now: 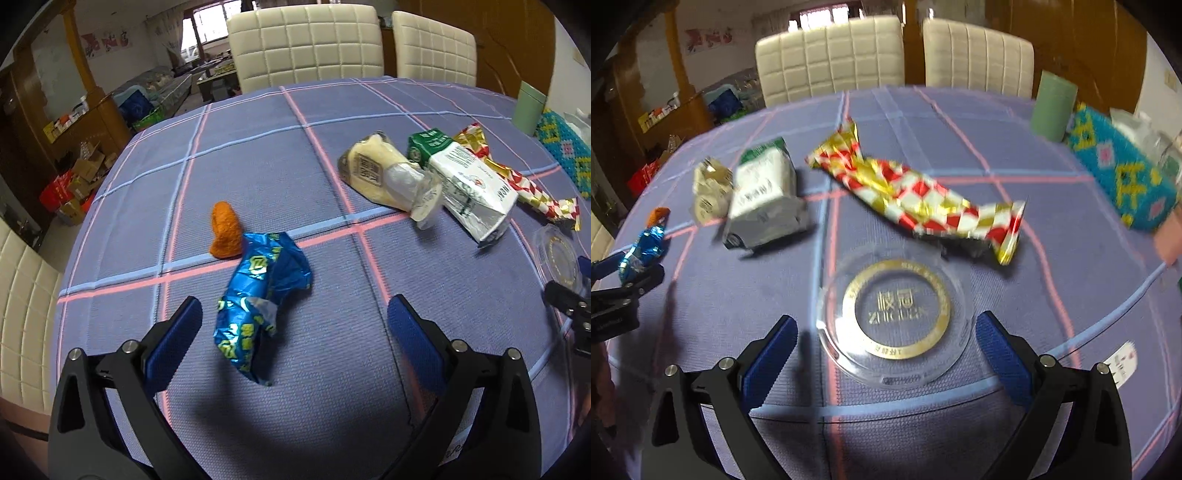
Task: Collect trash
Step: 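Grasp the blue snack wrapper with the left gripper while the right gripper grasps the clear round lid, then carry the blue wrapper and clear lid with both grippers over the bin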
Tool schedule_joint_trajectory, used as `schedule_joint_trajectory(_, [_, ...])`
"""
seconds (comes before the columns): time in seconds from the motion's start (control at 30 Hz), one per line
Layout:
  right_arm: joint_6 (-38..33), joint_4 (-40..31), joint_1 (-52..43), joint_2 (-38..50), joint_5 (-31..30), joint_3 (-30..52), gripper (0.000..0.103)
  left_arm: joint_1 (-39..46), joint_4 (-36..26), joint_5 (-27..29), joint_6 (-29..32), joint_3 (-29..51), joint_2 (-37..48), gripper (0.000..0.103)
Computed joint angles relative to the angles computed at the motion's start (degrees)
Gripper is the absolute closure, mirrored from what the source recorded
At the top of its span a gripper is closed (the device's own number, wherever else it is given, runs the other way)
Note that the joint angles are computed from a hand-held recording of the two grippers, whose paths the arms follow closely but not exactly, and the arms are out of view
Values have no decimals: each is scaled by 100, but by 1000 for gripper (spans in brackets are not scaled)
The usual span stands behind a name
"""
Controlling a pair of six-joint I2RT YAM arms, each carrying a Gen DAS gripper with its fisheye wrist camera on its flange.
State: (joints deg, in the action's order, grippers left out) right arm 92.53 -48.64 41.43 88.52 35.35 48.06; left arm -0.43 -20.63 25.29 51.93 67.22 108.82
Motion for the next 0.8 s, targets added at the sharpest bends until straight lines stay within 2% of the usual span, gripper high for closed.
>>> schedule_joint_trajectory(0.07, [-68, 152, -3, -31, 15, -15, 8, -30, -17, 1, 88, -9, 15, 15])
schedule_joint_trajectory(0.2, [-236, 200, 0, 137, 33, 147, 10, -6, -184, 53, 250, 66, 35, 22])
schedule_joint_trajectory(0.23, [-270, 163, 9, 203, 74, 226, 13, 1, -198, 77, 284, 75, 34, 25])
schedule_joint_trajectory(0.27, [-276, 71, 20, 287, 125, 326, 22, 1, -217, 84, 321, 91, 39, 30])
schedule_joint_trajectory(0.3, [-375, 161, 7, 286, 112, 334, 22, 15, -248, 85, 359, 117, 56, 32])
schedule_joint_trajectory(0.37, [-576, 280, 4, 326, 117, 379, 23, 3, -380, 60, 434, 217, 127, 51])
schedule_joint_trajectory(0.43, [-678, 321, 25, 397, 142, 451, 23, 10, -573, 115, 501, 335, 204, 64])
schedule_joint_trajectory(0.53, [-811, 394, 58, 479, 137, 549, 23, 41, -678, 151, 598, 342, 191, 73])
schedule_joint_trajectory(0.6, [-857, 434, 98, 521, 123, 616, 23, 107, -845, 253, 737, 373, 178, 79])
schedule_joint_trajectory(0.8, [-1066, 377, 270, 775, 176, 1007, 23, 370, -1135, 530, 962, 386, 29, 80])
